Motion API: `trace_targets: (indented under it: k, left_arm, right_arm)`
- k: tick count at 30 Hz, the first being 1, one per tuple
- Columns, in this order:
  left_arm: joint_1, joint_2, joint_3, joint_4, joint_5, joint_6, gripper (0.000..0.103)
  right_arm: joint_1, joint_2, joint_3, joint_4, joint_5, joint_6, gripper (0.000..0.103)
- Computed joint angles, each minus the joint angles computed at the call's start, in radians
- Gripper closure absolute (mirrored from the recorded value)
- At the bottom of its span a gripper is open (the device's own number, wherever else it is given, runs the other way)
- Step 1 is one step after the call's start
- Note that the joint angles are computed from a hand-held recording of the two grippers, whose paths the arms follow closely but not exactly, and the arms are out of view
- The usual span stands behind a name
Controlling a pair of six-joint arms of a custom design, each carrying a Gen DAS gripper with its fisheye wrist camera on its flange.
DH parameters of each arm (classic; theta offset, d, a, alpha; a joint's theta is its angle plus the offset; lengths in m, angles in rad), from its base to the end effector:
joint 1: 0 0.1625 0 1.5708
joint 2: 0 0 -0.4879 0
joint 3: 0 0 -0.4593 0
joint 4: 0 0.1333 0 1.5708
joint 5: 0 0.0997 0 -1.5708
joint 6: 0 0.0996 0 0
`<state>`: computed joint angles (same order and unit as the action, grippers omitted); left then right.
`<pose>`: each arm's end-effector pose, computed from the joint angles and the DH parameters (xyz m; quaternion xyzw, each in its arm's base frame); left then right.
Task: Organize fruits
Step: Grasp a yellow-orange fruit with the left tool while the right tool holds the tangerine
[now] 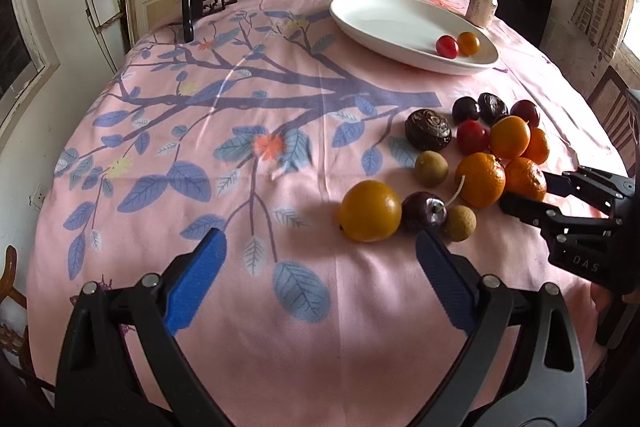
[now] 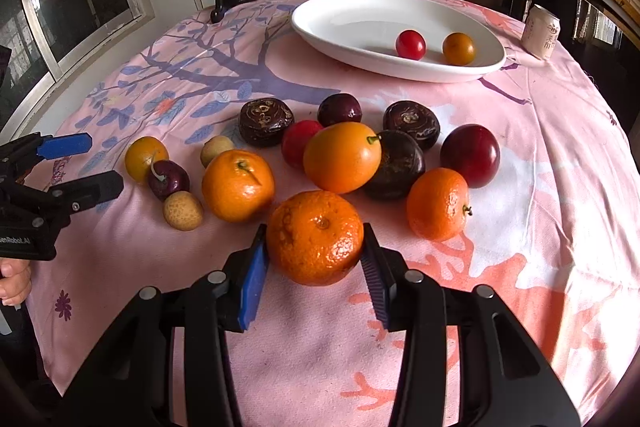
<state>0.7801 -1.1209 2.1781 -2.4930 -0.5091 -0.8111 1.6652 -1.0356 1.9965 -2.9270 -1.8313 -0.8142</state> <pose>-0.2219 -0.5294 0.1403 0.0254 0.8607 -0.3222 0.3933 0.1676 -0.6280 0.1553 0.4037 -0.8848 0.1374 0.1878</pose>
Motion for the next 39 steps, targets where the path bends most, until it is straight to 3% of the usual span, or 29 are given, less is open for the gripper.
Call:
trace_targets:
  k: [4, 12, 16, 20, 29, 39]
  left_arm:
    - [0.015, 0.022, -0.014, 0.03, 0.004, -0.008, 0.007]
    - [0.053, 0.065, -0.05, -0.027, -0.002, 0.058, 0.022]
    - [0.062, 0.092, -0.06, -0.115, 0.012, 0.141, 0.035]
    - [0.061, 0.093, -0.053, -0.183, 0.0, 0.178, 0.066]
    - [0.05, 0.049, -0.052, -0.149, -0.057, 0.097, 0.067]
    - [0.019, 0.106, -0.174, -0.233, -0.036, 0.295, 0.067]
  right_arm:
    - [-0.006, -0.009, 0.0, 0.024, 0.018, 0.01, 0.058]
    - [-0.014, -0.017, -0.004, 0.054, 0.04, 0.019, 0.058]
    - [-0.02, -0.021, -0.008, 0.071, 0.058, 0.03, 0.058]
    - [-0.024, -0.026, -0.01, 0.083, 0.069, 0.039, 0.058]
    - [-0.027, -0.056, 0.004, 0.056, 0.103, 0.041, 0.058]
    - [-0.013, -0.097, -0.027, -0.002, 0.162, 0.025, 0.058]
